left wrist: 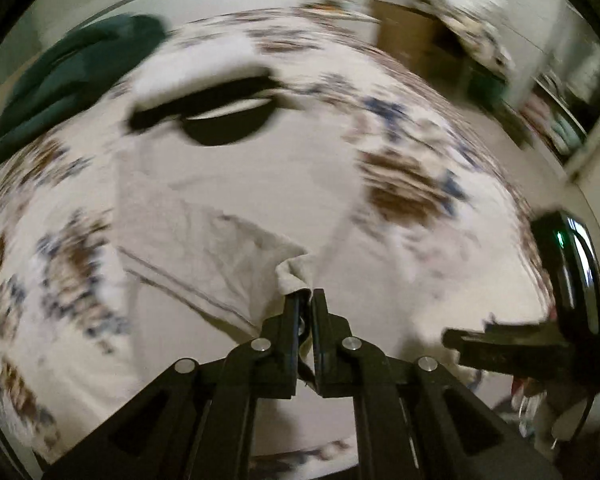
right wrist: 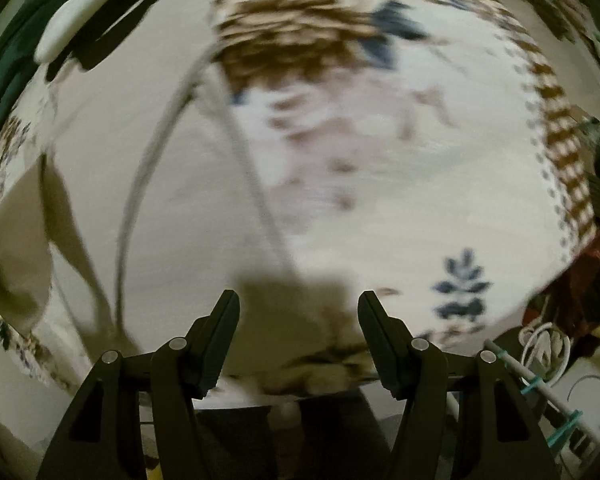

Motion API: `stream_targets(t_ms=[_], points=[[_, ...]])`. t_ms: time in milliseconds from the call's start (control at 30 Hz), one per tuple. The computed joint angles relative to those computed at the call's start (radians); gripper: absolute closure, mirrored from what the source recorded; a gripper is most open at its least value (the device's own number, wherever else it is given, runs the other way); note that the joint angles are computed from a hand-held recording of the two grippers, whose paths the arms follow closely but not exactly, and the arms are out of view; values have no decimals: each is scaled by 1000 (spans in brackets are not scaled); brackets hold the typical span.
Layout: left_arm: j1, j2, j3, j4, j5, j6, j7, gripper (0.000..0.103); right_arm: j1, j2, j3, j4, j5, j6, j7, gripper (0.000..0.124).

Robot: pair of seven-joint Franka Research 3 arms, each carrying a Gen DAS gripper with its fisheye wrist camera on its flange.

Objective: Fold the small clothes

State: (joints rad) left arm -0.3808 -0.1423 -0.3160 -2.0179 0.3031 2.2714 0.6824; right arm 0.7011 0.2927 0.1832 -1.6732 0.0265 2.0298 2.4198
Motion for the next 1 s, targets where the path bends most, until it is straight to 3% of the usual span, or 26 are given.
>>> stream_targets(t_ms=[167,267,300,367,400,433,800,1000], points=[[-36,115,-13,58,-64,-18,105,95,-39,-88,-9,-121,16,2,4,60],[-38,117,-6,38,-97,-35,96,94,-70,-123,-5,-173,55,22,-28,60],[-35,109,-2,26,-104,-39,82,89,-81,-141,-4,-201,75,38,-44,60],[-27,79,8,-12,-128,-35,57,60,-98,-153,0,-226,106,58,-70,60],[-18,47,18,-49,-158,-26,45,31,-103,-154,3,-233,124,72,-80,60],[-12,33,23,-68,-171,-19,39,15,-107,-149,6,-235,141,86,-90,60],[75,-396,134,-483,-323,-186,-60,15,-127,-76,35,-246,386,168,-294,56],[56,-525,206,-670,-475,-151,-5,17,-145,-59,51,-284,542,218,-431,56]])
